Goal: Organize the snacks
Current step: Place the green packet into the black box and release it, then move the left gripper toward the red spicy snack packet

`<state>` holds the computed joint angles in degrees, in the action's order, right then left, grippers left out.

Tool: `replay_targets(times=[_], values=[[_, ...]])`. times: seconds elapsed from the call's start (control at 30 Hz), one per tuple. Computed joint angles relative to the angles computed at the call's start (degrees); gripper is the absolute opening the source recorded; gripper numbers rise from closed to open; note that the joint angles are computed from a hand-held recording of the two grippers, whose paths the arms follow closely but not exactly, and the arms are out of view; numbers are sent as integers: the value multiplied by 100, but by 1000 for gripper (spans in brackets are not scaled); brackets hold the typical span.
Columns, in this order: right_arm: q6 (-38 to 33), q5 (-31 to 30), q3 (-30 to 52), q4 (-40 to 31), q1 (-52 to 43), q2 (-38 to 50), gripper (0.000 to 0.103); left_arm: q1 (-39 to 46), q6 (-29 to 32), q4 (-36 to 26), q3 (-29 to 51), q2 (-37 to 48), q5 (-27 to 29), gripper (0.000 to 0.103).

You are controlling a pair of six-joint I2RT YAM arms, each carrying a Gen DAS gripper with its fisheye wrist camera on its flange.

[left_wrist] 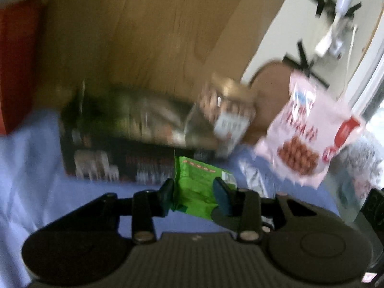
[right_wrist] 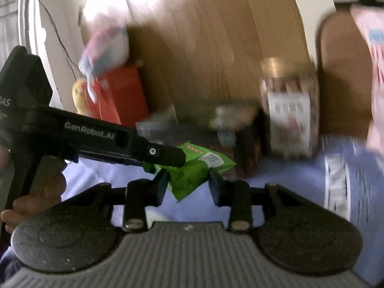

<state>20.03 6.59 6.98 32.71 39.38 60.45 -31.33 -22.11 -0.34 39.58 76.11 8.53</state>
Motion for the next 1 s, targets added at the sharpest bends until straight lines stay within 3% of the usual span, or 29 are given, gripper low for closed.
replay_targets(times=[0.1,0.2,0.3,0.37,0.53,0.63,0.77,0.9,1.0], values=[[-190,-187,526,236,-288,482,40,253,148,69,406,204,-57,36],[-280,-361,1018,978,-661,1433,46,629,313,418,933,966,135,53],[-207,-109,1310,1520,-913,2329,47,679,265,113,1354,1424,-302,49],[262,-560,995,2078,-1258,2478,47,885,246,453,942,1184,67,49],[538,-1635,885,1620,-1841,1955,48,1265,200,613,-303,-82,387,49],[716,-2503,921,1099,-1891,1589,47,1626,398,273,-951,-877,690,49],[192,-3271,936,21,-1447,1057,47,2056,724,-352,-1662,-1936,1093,49],[-294,-3331,773,-963,-574,683,47,2503,952,-960,-2179,-2876,1539,52],[-93,-3052,537,-1038,43,656,47,2207,992,-1228,-2390,-3339,1209,52]])
